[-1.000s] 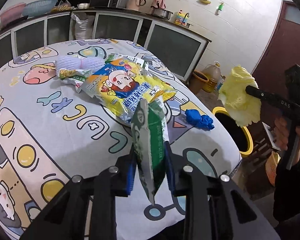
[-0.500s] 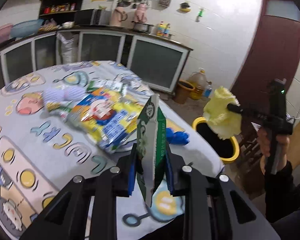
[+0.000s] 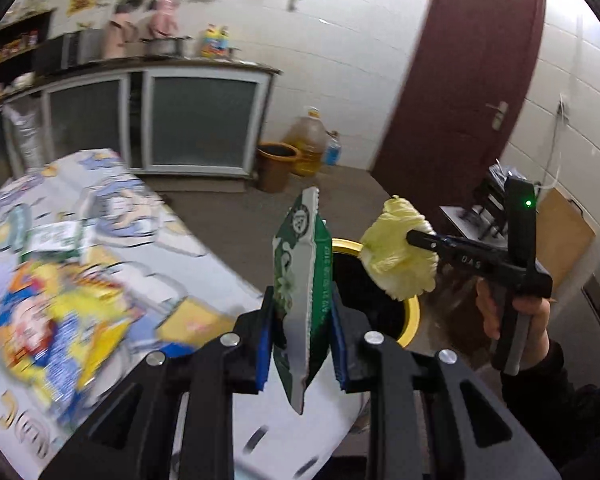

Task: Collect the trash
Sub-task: 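Lift both items over the bin and open both tools to drop them, then grasp the second blue glove with the right tool while the left tool grasps the lavender foam sleeve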

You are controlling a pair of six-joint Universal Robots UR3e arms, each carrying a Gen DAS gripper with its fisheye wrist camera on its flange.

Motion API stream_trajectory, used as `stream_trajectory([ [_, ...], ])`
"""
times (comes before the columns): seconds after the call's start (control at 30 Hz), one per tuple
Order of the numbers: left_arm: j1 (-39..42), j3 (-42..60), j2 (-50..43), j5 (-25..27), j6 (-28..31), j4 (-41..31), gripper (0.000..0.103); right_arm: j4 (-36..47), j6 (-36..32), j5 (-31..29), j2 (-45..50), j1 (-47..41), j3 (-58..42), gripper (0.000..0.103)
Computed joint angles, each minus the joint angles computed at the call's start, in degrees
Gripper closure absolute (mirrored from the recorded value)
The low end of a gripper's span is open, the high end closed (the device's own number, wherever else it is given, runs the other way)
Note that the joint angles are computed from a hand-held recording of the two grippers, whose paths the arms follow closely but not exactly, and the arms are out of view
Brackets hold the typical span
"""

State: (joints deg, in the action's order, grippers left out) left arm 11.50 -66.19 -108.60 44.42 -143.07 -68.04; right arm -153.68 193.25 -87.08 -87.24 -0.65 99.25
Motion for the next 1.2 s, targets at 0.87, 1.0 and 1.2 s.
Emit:
stream_trajectory([
  [0.87,-8.10,-1.81,-8.71,11.80,-15.99,27.15,0.008,-8.33,0.41,-0.69,-0.91,-7.74,12.93,0.032],
  [1.0,1.30,-8.10,-3.00,9.24,-15.08,28.08,0.008,-14.88,-0.95,-1.98,2.03,-0.65,9.35,0.032],
  [1.2,15.52,-16.89,2.55,11.66,-12.10,33.66,0.008,-14.88,-4.88,-0.70,13.22,10.14,-5.42,0.030],
])
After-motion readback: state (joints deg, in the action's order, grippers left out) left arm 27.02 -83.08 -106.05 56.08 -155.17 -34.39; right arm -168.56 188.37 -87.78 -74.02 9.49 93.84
